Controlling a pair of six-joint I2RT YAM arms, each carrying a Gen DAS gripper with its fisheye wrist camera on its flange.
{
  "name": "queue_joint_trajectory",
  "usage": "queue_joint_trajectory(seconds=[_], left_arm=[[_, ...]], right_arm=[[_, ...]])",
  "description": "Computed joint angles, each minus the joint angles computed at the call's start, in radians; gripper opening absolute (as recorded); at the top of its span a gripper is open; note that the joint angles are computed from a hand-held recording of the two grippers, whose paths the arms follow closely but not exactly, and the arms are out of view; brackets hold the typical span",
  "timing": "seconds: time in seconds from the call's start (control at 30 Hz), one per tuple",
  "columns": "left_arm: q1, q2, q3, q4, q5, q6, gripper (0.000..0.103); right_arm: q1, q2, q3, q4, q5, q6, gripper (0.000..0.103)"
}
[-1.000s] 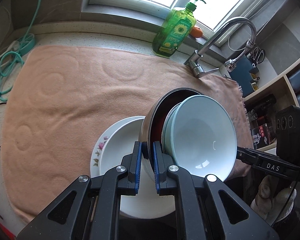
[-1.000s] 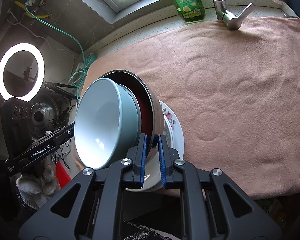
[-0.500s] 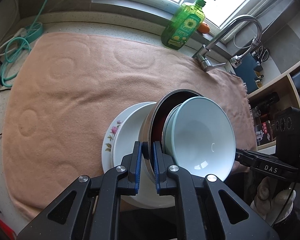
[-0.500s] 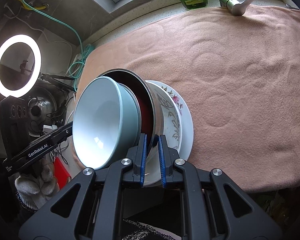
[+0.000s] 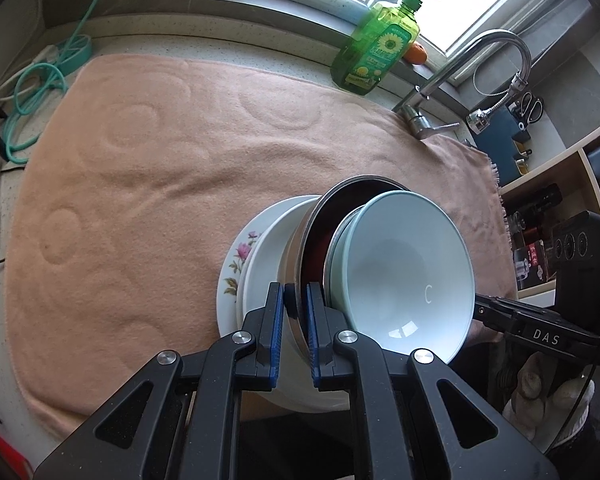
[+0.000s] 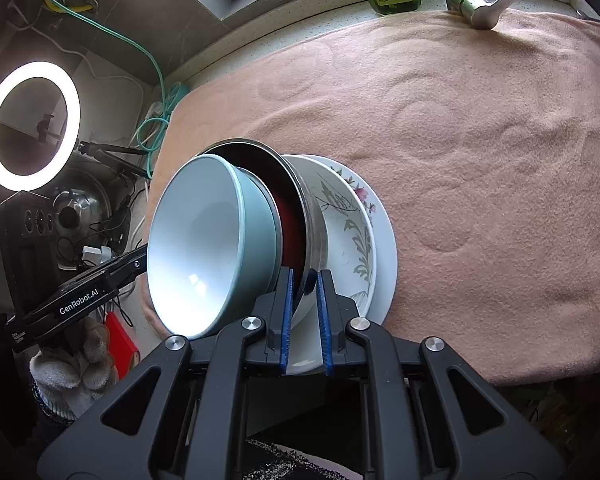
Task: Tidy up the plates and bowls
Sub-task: 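Carry the nested bowl stack onto the floral plate stack and lower it, then open the right tool and release the bowls on the plates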
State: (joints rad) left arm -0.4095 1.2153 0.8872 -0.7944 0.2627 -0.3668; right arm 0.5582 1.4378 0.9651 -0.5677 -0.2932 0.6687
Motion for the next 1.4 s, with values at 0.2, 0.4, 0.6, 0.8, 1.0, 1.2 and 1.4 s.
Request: queue_joint_trajectory(seconds=[0.2,0.4,0.6,0.8,1.0,1.2,1.4], left_arm=[[0.004,0.0,-0.006,0.006,-0.002,-0.001,0.008],[0.011,-0.015,-0.011,0.003,-0.002,0.006,0.008],[0.017,-0.031,-0.009,-0.004,-0.005,0.012,0.011],[0.014,-0.042,-0.006,-0.01,-0.017,0.015,0.011],[0.015,-0.065,-0.002,-0.027,-0.026,0.014,0.011],[0.005,-0.11,-0.005,-0.051,-0.056,0.021,0.02],[-0.039,-0.181,-0.018,-0.08,-0.129,0.011,0.038]], right_arm=[[0.012,-0.001,0.012,-0.008,0.018,-0.001,0.014],[0.022,0.0,0.024,-0.024,0.038,-0.006,0.014],[0.026,-0.012,0.028,-0.038,0.06,-0.014,0.015],[0.025,-0.04,0.023,-0.055,0.077,-0.009,0.03],[0.035,-0.097,0.014,-0.083,0.122,-0.006,0.031],[0.062,-0.152,0.016,-0.122,0.188,0.003,0.053],[0.137,-0.203,0.017,-0.159,0.316,0.023,0.062]])
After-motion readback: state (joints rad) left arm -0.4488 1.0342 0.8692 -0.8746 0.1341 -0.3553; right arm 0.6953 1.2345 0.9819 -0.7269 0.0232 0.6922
